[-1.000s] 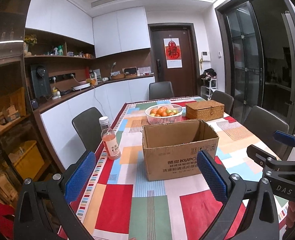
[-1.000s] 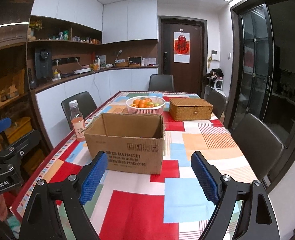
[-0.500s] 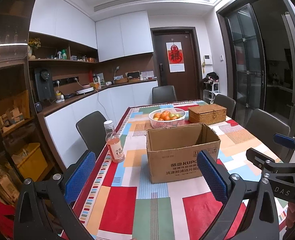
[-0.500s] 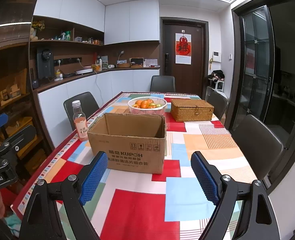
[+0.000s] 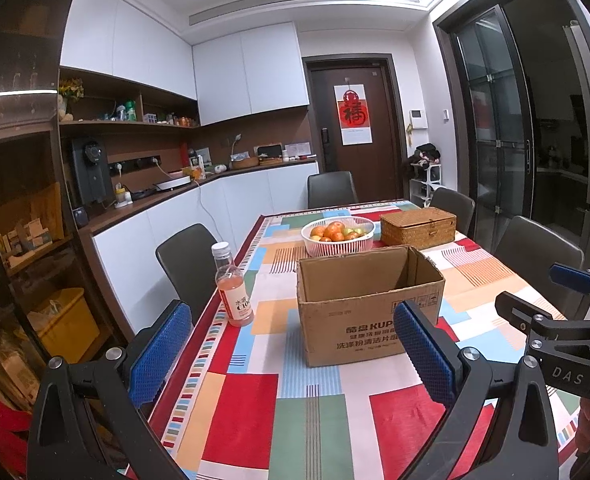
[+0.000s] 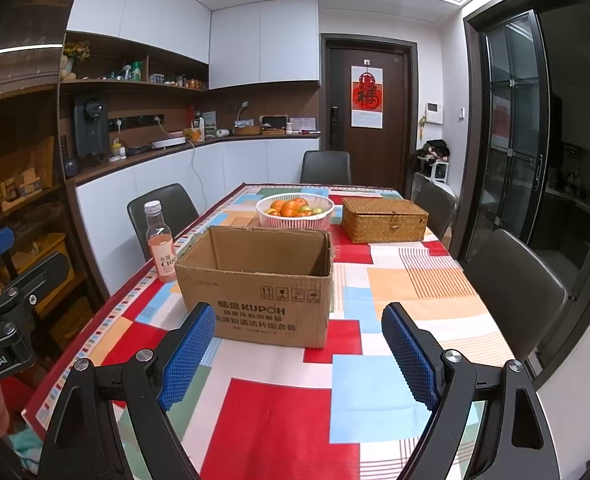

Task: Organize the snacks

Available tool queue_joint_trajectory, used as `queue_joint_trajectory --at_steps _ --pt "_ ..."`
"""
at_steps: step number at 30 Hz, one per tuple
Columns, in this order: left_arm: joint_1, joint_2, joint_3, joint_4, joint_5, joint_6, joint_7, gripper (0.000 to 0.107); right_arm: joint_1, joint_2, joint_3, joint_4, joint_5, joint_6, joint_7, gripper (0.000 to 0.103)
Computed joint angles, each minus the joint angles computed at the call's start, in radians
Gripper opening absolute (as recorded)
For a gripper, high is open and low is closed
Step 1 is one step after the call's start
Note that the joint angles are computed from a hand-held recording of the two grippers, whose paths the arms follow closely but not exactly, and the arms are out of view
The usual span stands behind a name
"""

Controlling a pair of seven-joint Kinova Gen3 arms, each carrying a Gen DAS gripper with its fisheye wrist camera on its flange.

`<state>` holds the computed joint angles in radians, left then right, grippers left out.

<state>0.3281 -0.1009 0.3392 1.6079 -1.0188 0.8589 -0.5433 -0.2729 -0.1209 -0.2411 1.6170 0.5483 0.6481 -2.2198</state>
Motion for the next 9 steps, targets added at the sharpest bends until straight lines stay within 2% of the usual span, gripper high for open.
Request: queue_joint_trajectory --at_steps 9 --pt "0.003 0.002 -0.009 -0.011 0.017 0.007 -0.025 0.103 -0.005 0.007 0.005 -0.009 -0.006 0.012 0.006 0.086"
